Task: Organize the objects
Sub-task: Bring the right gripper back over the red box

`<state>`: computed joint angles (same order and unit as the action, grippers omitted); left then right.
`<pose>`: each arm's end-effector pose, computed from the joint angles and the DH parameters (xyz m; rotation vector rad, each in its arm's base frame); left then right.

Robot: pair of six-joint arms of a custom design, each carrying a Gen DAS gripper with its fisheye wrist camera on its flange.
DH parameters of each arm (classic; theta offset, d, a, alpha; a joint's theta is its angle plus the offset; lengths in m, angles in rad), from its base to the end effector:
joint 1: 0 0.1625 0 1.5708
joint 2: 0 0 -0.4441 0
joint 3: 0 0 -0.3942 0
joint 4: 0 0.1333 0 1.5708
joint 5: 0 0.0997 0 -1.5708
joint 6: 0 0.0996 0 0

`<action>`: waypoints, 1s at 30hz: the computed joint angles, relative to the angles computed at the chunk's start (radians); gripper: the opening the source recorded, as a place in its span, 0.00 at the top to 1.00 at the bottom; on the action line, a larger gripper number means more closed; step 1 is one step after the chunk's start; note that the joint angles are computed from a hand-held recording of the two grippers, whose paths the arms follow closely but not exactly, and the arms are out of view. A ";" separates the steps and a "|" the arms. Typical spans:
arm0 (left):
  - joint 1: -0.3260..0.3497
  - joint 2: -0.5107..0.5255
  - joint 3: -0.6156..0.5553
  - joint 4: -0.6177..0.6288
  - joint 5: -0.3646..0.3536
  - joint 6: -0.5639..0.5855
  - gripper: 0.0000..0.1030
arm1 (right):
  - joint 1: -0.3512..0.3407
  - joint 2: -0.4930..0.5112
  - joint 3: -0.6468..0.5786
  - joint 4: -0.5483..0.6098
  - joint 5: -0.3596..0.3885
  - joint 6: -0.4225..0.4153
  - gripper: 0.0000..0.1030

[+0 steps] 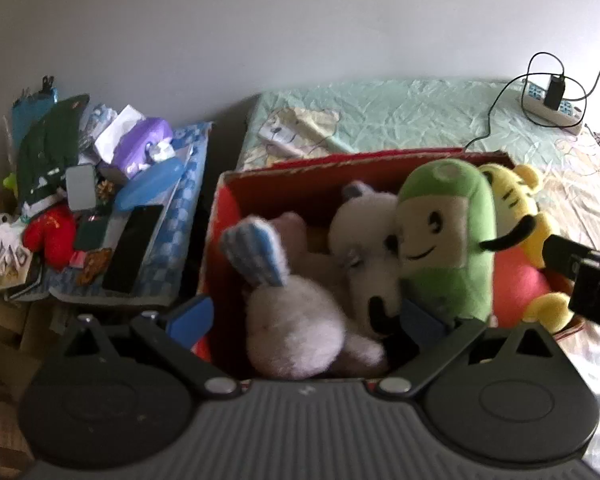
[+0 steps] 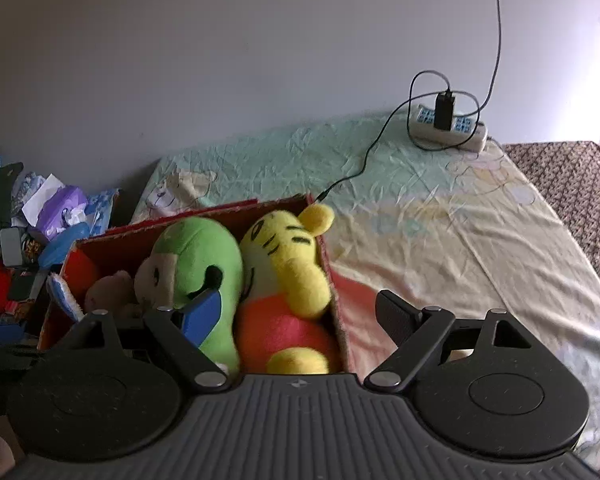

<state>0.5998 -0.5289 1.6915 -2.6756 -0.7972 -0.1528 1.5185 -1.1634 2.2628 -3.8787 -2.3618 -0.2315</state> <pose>-0.4099 -0.5261 -0.0521 0.9877 2.2065 -0.4655 0.0386 -0.4584 0.2875 -0.3817 -1.9740 1.2063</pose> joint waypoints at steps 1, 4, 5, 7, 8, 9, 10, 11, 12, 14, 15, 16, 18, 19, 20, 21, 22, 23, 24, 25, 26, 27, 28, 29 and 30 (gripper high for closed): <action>0.005 -0.001 -0.003 0.008 -0.001 0.000 0.02 | 0.004 0.005 -0.003 0.004 -0.002 -0.001 0.16; 0.013 -0.004 -0.003 0.023 0.001 -0.007 0.02 | 0.017 0.023 -0.017 0.006 -0.011 -0.028 0.15; 0.013 -0.003 -0.003 0.022 0.004 -0.004 0.02 | 0.019 0.028 -0.022 0.007 -0.012 -0.042 0.14; 0.010 0.001 -0.003 0.017 0.018 0.004 0.02 | 0.021 0.034 -0.028 0.008 -0.003 -0.067 0.13; 0.010 0.005 -0.007 0.016 0.028 0.007 0.02 | 0.022 0.038 -0.031 0.003 -0.001 -0.079 0.13; 0.010 0.009 -0.012 0.019 0.036 0.007 0.02 | 0.020 0.038 -0.032 -0.003 0.002 -0.091 0.13; 0.011 0.009 -0.013 0.020 0.038 0.009 0.02 | 0.018 0.037 -0.033 -0.003 0.007 -0.098 0.13; 0.013 0.012 -0.018 0.022 0.039 0.014 0.03 | 0.014 0.034 -0.033 -0.002 0.012 -0.099 0.13; 0.015 0.016 -0.022 0.020 0.040 0.019 0.02 | 0.010 0.033 -0.033 -0.005 0.016 -0.094 0.13; 0.020 0.023 -0.031 0.020 0.037 0.027 0.02 | 0.002 0.031 -0.035 0.000 0.018 -0.071 0.13; 0.023 0.028 -0.039 0.025 0.031 0.031 0.02 | 0.001 0.031 -0.037 0.006 0.018 -0.062 0.13; 0.024 0.032 -0.044 0.029 0.025 0.037 0.02 | -0.001 0.030 -0.039 0.011 0.018 -0.057 0.13; 0.021 0.038 -0.045 0.018 0.023 0.058 0.02 | 0.003 0.038 -0.046 0.004 0.006 -0.058 0.13; 0.019 0.041 -0.045 0.011 0.025 0.068 0.02 | 0.005 0.042 -0.049 -0.002 0.000 -0.064 0.13; 0.017 0.043 -0.043 0.004 0.026 0.077 0.02 | 0.009 0.046 -0.053 -0.006 -0.009 -0.071 0.12; 0.016 0.042 -0.041 -0.001 0.027 0.082 0.02 | 0.012 0.051 -0.056 -0.005 -0.017 -0.076 0.12; 0.015 0.041 -0.038 -0.005 0.028 0.083 0.02 | 0.015 0.054 -0.058 -0.004 -0.026 -0.080 0.12; 0.015 0.038 -0.036 -0.009 0.031 0.084 0.02 | 0.019 0.057 -0.061 -0.004 -0.034 -0.083 0.12; 0.015 0.036 -0.033 -0.012 0.035 0.085 0.02 | 0.020 0.056 -0.061 -0.005 -0.037 -0.088 0.12; 0.015 0.035 -0.032 -0.014 0.039 0.085 0.02 | 0.023 0.059 -0.062 -0.011 -0.041 -0.096 0.12; 0.015 0.032 -0.029 -0.017 0.045 0.084 0.02 | 0.026 0.063 -0.064 -0.018 -0.046 -0.105 0.12; 0.015 0.029 -0.026 -0.024 0.050 0.086 0.03 | 0.027 0.063 -0.065 -0.022 -0.046 -0.111 0.12; 0.013 0.025 -0.021 -0.033 0.057 0.089 0.03 | 0.027 0.062 -0.067 -0.024 -0.045 -0.115 0.12; 0.012 0.021 -0.014 -0.051 0.067 0.097 0.03 | 0.029 0.063 -0.069 -0.026 -0.047 -0.116 0.12; 0.011 0.018 -0.010 -0.063 0.075 0.104 0.02 | 0.031 0.064 -0.073 -0.024 -0.052 -0.114 0.12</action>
<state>0.6112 -0.5111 1.6815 -2.7385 -0.7217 -0.0492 1.5500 -1.0995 2.1901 -3.9032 -2.4142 -0.3450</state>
